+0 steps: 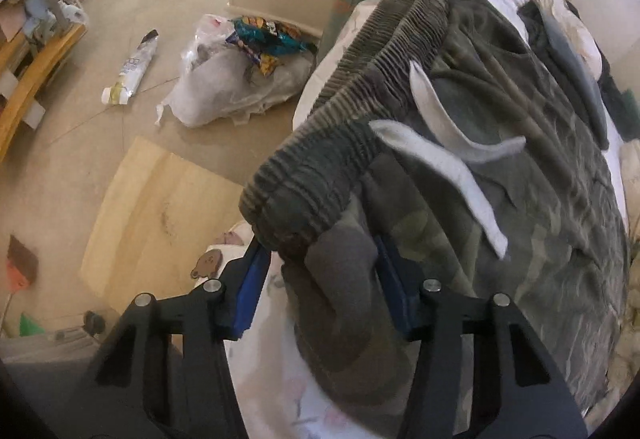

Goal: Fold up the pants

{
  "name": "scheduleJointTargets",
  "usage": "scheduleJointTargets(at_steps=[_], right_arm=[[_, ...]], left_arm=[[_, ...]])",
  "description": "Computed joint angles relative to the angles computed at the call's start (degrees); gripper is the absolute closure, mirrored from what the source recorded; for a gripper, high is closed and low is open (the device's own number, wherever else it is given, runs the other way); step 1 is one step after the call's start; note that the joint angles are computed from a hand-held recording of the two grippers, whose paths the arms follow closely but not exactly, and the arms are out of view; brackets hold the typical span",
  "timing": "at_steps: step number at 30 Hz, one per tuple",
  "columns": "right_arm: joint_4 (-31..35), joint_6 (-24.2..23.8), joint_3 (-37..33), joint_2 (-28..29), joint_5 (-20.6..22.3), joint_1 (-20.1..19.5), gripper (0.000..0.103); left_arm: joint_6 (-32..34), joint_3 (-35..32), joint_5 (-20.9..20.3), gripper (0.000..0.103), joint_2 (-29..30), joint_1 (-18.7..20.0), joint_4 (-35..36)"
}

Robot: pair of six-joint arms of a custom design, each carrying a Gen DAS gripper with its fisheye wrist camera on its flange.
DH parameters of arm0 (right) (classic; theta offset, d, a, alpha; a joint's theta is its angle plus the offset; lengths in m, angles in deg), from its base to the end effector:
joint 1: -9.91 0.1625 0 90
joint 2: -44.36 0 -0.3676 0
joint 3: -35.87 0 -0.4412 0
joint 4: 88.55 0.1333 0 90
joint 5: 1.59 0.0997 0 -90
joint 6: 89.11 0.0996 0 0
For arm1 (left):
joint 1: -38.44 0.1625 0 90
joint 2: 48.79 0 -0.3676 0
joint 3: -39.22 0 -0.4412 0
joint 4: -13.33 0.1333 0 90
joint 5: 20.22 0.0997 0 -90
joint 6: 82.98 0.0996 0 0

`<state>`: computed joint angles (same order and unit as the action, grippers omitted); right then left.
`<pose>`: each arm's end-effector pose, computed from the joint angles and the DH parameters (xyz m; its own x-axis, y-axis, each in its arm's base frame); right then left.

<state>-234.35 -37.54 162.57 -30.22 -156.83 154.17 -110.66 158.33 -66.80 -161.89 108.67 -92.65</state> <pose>0.4072 -0.2402 0.1334 -0.8160 0.2665 0.5130 -0.2748 0.6019 -0.7498 0.0528 -0.4496 0.4004 -0.7957 -0.3122 -0.5191 -0.0412 0.8829 -0.4678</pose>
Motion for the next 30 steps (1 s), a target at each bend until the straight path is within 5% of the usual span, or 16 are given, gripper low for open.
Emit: scheduleJointTargets(at_steps=[4, 8, 13, 15, 18, 20, 23, 25, 30], right_arm=[[3.55, 2.95, 0.24, -0.84, -0.39, -0.41, 0.000], [4.38, 3.97, 0.40, -1.17, -0.10, -0.86, 0.000], [0.47, 0.67, 0.93, -0.94, 2.17, -1.57, 0.000], [-6.06, -3.85, 2.39, -1.55, 6.70, -2.50, 0.000], [-10.13, -3.62, 6.02, -5.03, 21.47, -6.84, 0.000], [-13.14, 2.67, 10.33, -6.63, 32.03, -10.81, 0.000], [-15.99, 13.19, 15.84, -6.96, 40.87, -15.66, 0.001], [-12.39, 20.50, 17.71, -8.23, 38.52, -16.91, 0.004], [3.01, 36.22, 19.77, -18.71, 22.80, -17.67, 0.004]], left_arm=[[-1.01, 0.16, 3.11, 0.085, -0.87, -2.05, 0.36], [0.91, 1.18, 8.30, 0.089, -3.28, -7.34, 1.46], [6.34, 1.74, 6.66, 0.093, -6.28, -12.31, -3.75], [6.21, 1.37, 10.04, 0.093, -5.54, -13.93, -1.19], [3.44, 0.86, 12.52, 0.093, -4.52, -14.06, 3.34], [2.29, 1.20, 13.02, 0.093, -4.81, -13.88, 4.06], [2.27, 1.87, 13.66, 0.093, -5.29, -13.55, 4.19], [2.39, 1.75, 13.81, 0.093, -5.20, -13.35, 4.62], [3.09, 1.75, 13.52, 0.093, -4.93, -13.25, 3.68]])
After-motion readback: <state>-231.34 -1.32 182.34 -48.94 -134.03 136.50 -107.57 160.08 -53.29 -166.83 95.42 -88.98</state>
